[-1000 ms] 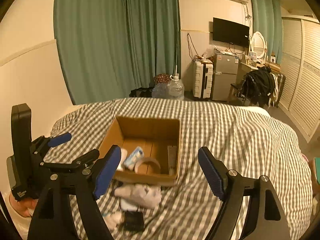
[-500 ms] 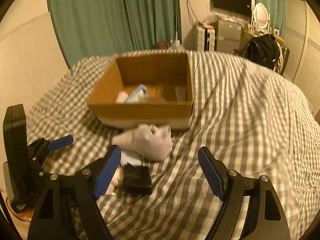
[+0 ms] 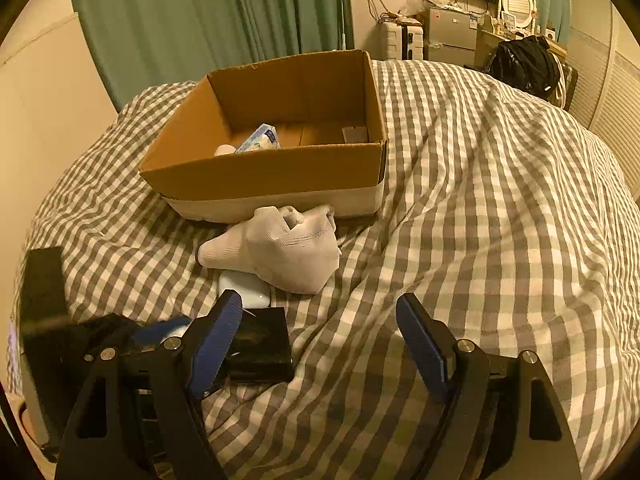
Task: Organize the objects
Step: 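Grasp the white plush toy with the left gripper while the right gripper grasps the black ring, then carry the plush toy and black ring over the box and lower them in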
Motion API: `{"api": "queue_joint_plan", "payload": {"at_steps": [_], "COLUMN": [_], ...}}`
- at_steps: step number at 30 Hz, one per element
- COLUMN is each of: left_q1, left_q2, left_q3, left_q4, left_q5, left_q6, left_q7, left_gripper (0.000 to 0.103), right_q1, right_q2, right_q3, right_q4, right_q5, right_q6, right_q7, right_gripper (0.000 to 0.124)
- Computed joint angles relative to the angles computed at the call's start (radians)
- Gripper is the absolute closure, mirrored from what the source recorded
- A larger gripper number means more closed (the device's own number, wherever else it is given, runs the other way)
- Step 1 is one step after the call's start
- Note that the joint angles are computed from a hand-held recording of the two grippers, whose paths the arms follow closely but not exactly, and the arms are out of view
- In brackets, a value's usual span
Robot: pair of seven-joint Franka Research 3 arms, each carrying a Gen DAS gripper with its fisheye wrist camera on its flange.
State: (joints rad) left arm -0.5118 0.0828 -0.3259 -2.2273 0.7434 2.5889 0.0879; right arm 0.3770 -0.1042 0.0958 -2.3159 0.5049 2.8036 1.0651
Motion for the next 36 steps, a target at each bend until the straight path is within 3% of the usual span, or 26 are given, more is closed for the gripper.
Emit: {"api": "queue_joint_plan", "payload": {"at_steps": [3, 7, 12, 20, 26, 31, 36], "left_q1": [0.000, -0.005, -0.001, 0.034, 0.036, 0.051, 0.060], "left_q2": [-0.012, -0.062, -0.136, -0.169, -0.203, -0.218, -0.226], "left_q3": [0.002, -0.008, -0.042, -0.048, -0.071, -0.061, -0.063], "left_q4": [-0.011, -0.024, -0.034, -0.073, -0.085, -0.112, -0.125], "left_q5": [0.012, 0.062, 0.111, 0.092, 0.136, 0.122, 0.123], "left_q6": [0.012, -0.032, -0.162, -0.148, -0.245, -0.207, -0.184], "left_q7": [-0.029, -0.109, -0.154, -0.169, -0.215, -0.234, -0.246], "left_gripper": [0.052, 0.053, 0.053, 0.053, 0.053, 0.053, 0.053], "right_q1": [0.000, 0.000, 0.009, 0.027, 0.022, 0.031, 0.049], "right_q2": [-0.003, -0.006, -0.006, 0.030, 0.103, 0.141, 0.194], "right_q3": [0.001, 0.002, 0.005, 0.017, 0.032, 0.041, 0.033], "right_q4": [-0.005, -0.013, -0.015, 0.013, 0.070, 0.096, 0.128], "right_q5": [-0.002, -0.011, -0.014, -0.008, -0.112, -0.178, -0.331], "right_q6": [0.005, 0.014, 0.013, -0.030, -0.088, -0.109, -0.115], "right_q7": [0.004, 0.014, 0.004, -0.025, 0.088, 0.122, 0.249], "right_gripper": [0.045, 0.045, 0.045, 0.045, 0.045, 0.045, 0.046]}}
